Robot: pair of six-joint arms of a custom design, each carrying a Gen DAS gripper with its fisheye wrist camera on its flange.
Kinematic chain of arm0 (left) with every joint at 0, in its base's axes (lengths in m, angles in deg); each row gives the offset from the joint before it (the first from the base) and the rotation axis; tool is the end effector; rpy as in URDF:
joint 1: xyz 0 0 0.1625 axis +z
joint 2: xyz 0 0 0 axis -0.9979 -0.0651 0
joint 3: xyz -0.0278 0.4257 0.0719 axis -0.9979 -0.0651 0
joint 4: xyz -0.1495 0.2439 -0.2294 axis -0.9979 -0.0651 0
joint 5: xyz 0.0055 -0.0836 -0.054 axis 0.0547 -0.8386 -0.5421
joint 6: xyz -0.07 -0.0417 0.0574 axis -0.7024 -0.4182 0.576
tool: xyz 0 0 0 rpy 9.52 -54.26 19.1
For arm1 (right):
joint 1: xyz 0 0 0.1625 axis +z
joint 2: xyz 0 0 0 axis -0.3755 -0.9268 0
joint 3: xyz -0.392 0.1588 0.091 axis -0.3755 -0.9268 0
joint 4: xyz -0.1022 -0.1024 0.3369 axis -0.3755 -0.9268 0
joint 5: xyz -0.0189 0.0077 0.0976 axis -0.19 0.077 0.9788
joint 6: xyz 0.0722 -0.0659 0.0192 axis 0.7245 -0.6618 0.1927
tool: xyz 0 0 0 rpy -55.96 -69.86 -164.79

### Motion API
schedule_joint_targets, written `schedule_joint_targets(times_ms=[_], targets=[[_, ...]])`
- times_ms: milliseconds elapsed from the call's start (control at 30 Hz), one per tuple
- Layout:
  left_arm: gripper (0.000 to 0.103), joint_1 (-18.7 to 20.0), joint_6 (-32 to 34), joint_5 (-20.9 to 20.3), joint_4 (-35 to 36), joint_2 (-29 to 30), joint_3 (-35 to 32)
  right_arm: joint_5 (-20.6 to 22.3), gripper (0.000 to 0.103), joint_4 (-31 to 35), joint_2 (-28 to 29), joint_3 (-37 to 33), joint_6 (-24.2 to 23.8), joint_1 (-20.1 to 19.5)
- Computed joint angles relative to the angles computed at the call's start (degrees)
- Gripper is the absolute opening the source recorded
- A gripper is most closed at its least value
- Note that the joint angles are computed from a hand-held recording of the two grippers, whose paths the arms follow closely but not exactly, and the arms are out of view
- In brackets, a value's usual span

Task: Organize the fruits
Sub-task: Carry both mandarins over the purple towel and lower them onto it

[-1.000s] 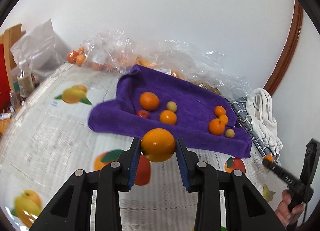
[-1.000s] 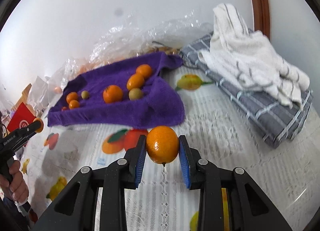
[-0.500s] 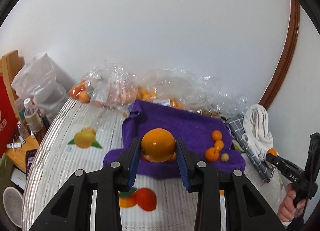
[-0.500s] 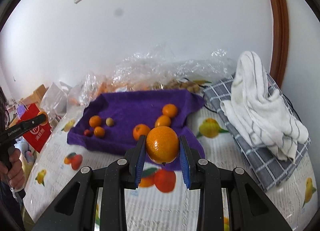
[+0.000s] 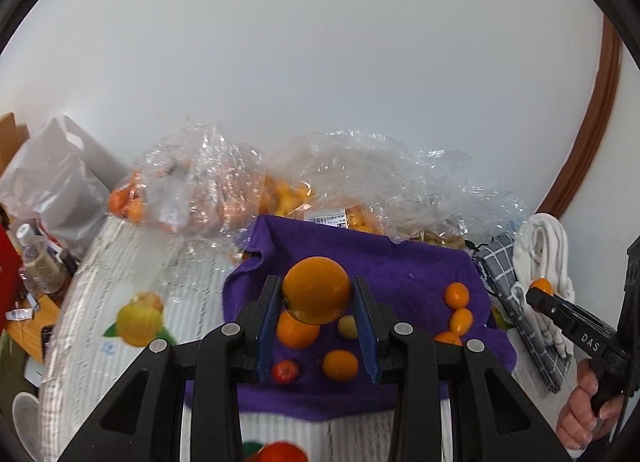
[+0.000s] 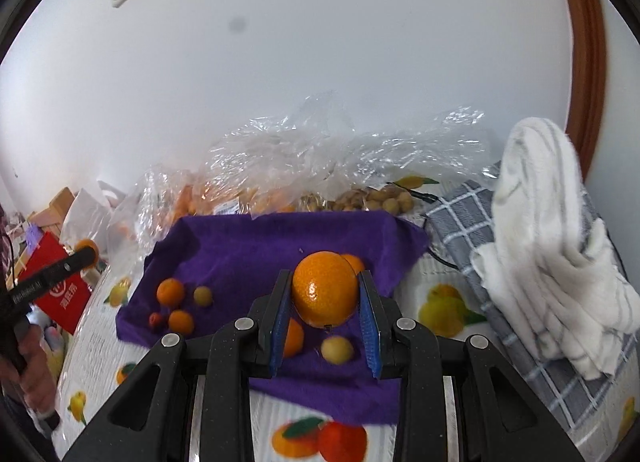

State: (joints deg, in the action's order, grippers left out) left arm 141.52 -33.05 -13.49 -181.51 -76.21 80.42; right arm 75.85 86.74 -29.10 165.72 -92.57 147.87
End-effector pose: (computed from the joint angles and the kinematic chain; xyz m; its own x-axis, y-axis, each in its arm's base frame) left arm -0.0710 -0.4321 0.3245 -0.8290 0.2718 -0.4888 0.5179 0.7029 -0.4876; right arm 0.3137 -0.3480 0.0614 -0.8051 0.1727 0.5674 -0.3427 0.6453 -0.6827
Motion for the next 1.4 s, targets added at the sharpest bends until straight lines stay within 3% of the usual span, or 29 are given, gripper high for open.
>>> schedule_joint_targets(times_ms=[167, 500, 833, 1400], targets=[[0.034, 2.8, 2.6, -0.7, -2.0, 6.2, -3.4, -1.4, 0.032, 3.1, 4.2, -5.8, -4.0, -2.4], [0.034, 6.2, 5.5, -0.5, -1.0, 14.8, -9.0, -4.4, 0.032, 7.4, 9.7, -11.6, -5.5, -8.0], [0.034, 8.2, 5.6, -1.0, 1.6, 17.5, -10.2, -4.8, 0.032, 9.8, 13.6, -15.3, -8.0, -9.3], [0.034, 8.7, 4.7, 1.0, 5.1, 19.8, -10.8, -5.3, 0.032, 12.3, 15.2, -17.1, -7.8, -10.6]])
